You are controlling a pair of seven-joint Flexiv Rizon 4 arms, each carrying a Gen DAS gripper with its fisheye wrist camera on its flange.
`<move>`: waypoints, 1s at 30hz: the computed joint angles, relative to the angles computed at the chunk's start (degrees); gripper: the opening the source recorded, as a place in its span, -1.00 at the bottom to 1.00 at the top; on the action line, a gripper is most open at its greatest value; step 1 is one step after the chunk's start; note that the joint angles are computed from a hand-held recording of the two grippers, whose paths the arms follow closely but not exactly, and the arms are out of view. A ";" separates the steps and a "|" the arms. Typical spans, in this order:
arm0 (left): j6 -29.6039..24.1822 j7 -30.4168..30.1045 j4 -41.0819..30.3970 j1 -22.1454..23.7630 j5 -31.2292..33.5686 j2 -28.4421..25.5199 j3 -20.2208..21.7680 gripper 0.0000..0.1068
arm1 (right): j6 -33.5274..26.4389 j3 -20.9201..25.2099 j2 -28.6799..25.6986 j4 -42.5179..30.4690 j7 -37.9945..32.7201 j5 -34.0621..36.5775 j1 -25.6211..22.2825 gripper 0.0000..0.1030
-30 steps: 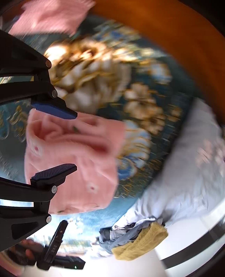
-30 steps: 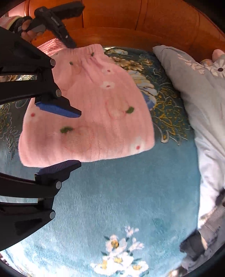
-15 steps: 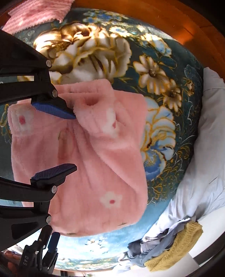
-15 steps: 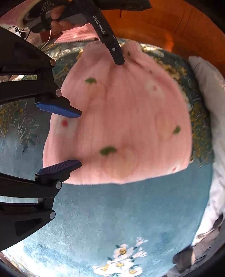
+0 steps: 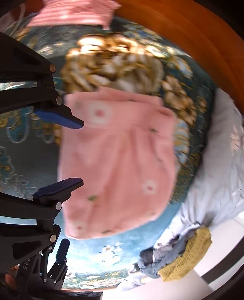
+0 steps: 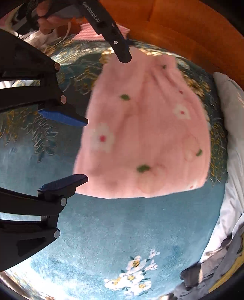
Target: Fold clothes
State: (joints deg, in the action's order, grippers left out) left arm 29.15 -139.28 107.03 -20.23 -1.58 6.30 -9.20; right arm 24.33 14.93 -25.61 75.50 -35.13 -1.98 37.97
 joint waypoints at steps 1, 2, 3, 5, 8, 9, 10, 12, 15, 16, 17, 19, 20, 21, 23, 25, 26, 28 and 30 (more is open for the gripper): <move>-0.59 -0.65 0.51 -0.26 -0.34 0.34 -0.13 0.11 | -0.75 0.14 0.06 0.18 0.05 -0.35 0.43 0.12; -0.61 -1.32 1.02 -0.47 -0.37 0.68 -0.27 0.11 | -0.90 0.31 0.14 0.49 0.38 -0.24 0.69 0.17; -0.51 -1.99 1.53 -0.67 -0.34 1.01 -0.41 0.11 | -1.02 0.47 0.24 0.81 0.72 -0.11 0.94 0.30; -0.17 -3.09 2.21 -0.83 -0.05 1.32 -0.64 0.15 | -1.11 0.66 0.37 1.43 1.81 0.14 1.44 0.32; 0.76 -4.67 2.87 -0.81 1.16 1.65 -0.87 0.27 | -0.55 0.78 1.08 3.20 4.37 0.50 1.87 0.32; 1.15 -5.05 3.13 -0.79 1.52 1.78 -0.89 0.30 | -0.54 0.68 0.78 3.06 5.38 0.38 2.11 0.34; 1.49 -5.42 3.38 -0.76 1.88 1.90 -0.91 0.34 | -0.38 0.64 1.01 3.53 6.09 0.11 2.25 0.43; 1.20 -5.96 3.07 -0.56 3.01 1.82 -1.17 0.45 | 0.65 0.51 1.44 4.62 7.37 -0.57 2.41 0.76; 0.50 -6.71 2.65 -0.62 4.39 1.74 -1.52 0.59 | 2.76 0.21 2.00 6.27 9.21 -2.00 2.50 0.86; 0.46 -6.97 2.72 -0.74 4.69 1.84 -1.62 0.62 | 2.72 0.18 2.11 6.51 9.57 -2.39 2.46 0.94; 0.41 -7.16 2.83 -0.84 4.82 1.65 -1.72 0.63 | 2.67 0.15 2.23 6.75 9.94 -2.78 2.43 0.94; -1.42 -6.99 1.97 -0.99 5.30 1.03 -2.05 0.63 | 2.34 0.20 2.42 7.14 10.27 -3.40 2.35 0.96; -1.44 -6.82 1.92 -1.21 5.25 0.88 -2.07 0.63 | 2.08 0.25 2.45 7.24 10.33 -3.65 2.33 0.98; -1.25 -6.63 1.98 -1.45 5.12 0.75 -2.08 0.63 | 2.03 0.28 2.49 7.41 10.44 -3.95 2.38 1.00; -0.02 -6.29 2.56 -1.97 4.31 0.72 -1.91 0.65 | 2.10 0.31 2.61 7.86 10.64 -4.73 2.59 1.00; 2.06 -6.27 3.67 -2.44 2.87 0.96 -1.63 0.86 | 2.34 0.32 2.77 8.41 10.83 -5.71 2.91 1.00; 2.82 -6.57 4.06 -2.56 2.51 1.11 -1.62 0.91 | 2.64 0.22 3.03 8.92 11.17 -6.49 3.15 1.00; 4.46 -7.38 4.96 -2.76 1.78 1.45 -1.56 0.93 | 3.47 -0.06 3.67 10.19 12.07 -8.55 3.72 1.00; 6.12 -8.47 6.03 -2.88 0.88 1.82 -1.47 0.93 | 4.23 -0.32 4.32 11.44 13.16 -10.82 4.23 1.00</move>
State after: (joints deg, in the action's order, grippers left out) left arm 35.27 -147.74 113.07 -23.10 -0.70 8.12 -10.68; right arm 28.56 14.61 -21.29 86.94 -21.96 -12.80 42.20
